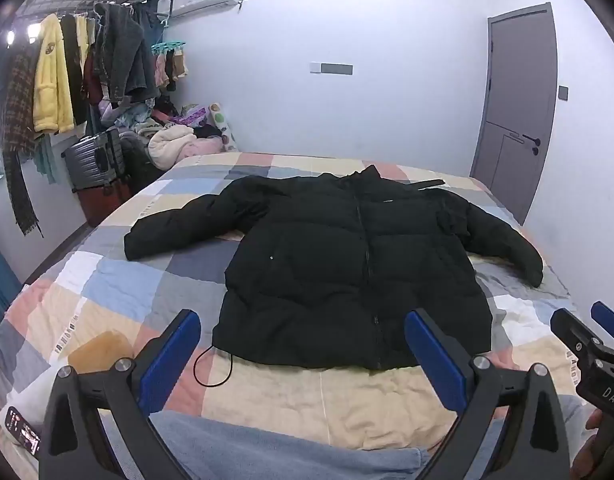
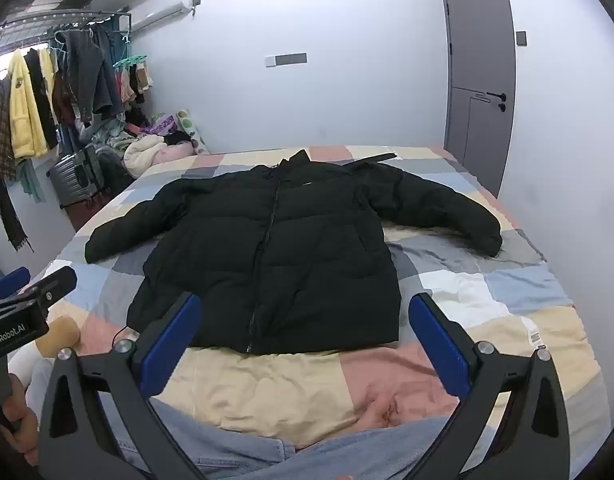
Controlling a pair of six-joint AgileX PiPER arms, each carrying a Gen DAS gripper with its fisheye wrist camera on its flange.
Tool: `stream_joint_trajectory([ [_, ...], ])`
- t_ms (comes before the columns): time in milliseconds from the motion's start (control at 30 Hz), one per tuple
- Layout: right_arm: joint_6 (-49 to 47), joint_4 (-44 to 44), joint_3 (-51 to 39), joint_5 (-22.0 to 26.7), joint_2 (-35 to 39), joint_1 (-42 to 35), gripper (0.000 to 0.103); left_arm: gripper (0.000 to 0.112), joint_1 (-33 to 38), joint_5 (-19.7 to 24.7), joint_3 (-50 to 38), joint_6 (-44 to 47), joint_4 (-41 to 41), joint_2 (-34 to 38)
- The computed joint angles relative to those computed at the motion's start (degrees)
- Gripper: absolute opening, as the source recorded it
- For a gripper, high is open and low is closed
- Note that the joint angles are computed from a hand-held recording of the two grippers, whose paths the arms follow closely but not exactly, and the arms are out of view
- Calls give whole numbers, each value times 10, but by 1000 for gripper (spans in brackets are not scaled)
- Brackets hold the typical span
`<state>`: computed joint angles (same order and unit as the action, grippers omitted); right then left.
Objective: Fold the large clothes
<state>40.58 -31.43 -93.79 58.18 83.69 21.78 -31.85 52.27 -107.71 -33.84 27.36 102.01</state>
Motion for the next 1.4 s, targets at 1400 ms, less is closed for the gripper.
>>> stream_joint_trajectory([
  [1400,-5,-5,-45,41,11,14,103,103,14,15,-34,30,-41,17],
])
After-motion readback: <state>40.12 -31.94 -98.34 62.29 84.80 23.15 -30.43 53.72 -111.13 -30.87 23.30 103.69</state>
